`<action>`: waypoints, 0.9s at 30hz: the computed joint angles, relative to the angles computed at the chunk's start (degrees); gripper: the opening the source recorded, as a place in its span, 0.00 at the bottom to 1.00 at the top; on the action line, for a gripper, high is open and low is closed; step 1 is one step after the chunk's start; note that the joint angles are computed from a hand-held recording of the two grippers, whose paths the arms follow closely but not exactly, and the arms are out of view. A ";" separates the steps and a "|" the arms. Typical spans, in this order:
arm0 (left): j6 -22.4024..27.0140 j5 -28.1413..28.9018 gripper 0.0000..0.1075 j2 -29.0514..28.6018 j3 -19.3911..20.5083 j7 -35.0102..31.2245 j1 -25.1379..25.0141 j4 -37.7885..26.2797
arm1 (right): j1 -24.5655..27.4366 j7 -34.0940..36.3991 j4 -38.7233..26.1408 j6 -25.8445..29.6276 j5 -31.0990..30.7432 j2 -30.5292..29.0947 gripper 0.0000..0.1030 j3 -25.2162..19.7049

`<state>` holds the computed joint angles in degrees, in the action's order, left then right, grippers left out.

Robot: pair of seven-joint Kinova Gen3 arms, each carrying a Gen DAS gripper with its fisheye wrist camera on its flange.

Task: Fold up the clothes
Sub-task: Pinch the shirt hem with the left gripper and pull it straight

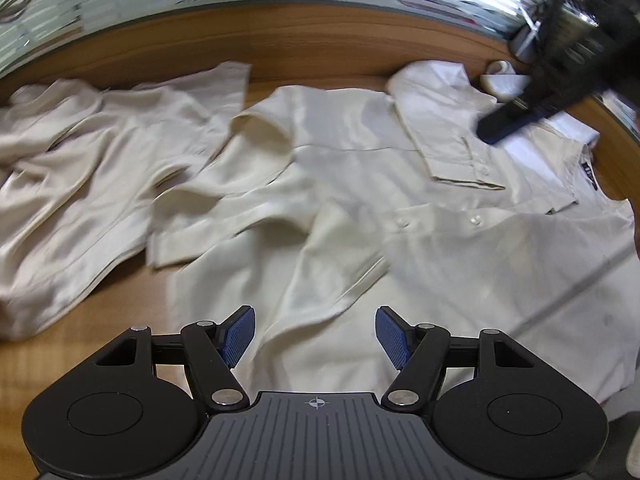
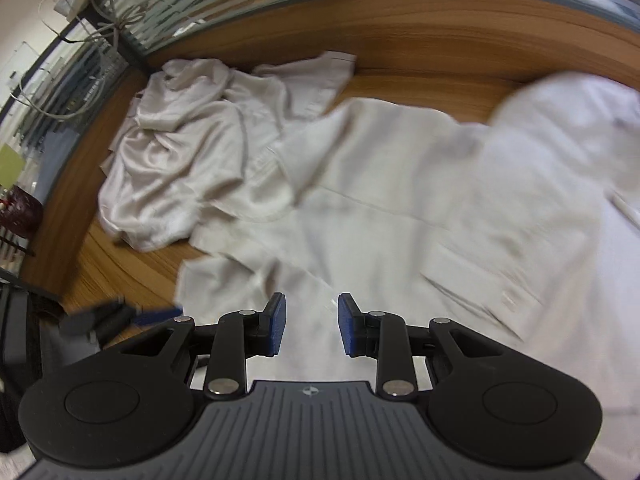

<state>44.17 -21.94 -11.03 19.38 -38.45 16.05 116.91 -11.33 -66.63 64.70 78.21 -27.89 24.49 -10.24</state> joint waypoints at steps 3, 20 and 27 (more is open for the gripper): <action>0.59 -4.54 0.65 3.49 2.19 2.99 0.31 -1.75 | 3.00 1.92 5.34 -0.63 -0.50 -3.63 0.32 0.96; 2.31 -14.21 0.10 9.29 -5.40 18.44 9.18 -4.12 | 13.55 3.59 25.64 -6.71 3.78 -17.90 0.33 10.42; 10.23 -7.18 0.26 5.62 -6.71 15.70 3.56 -6.27 | 15.78 4.42 25.38 -9.54 7.63 -17.90 0.33 12.07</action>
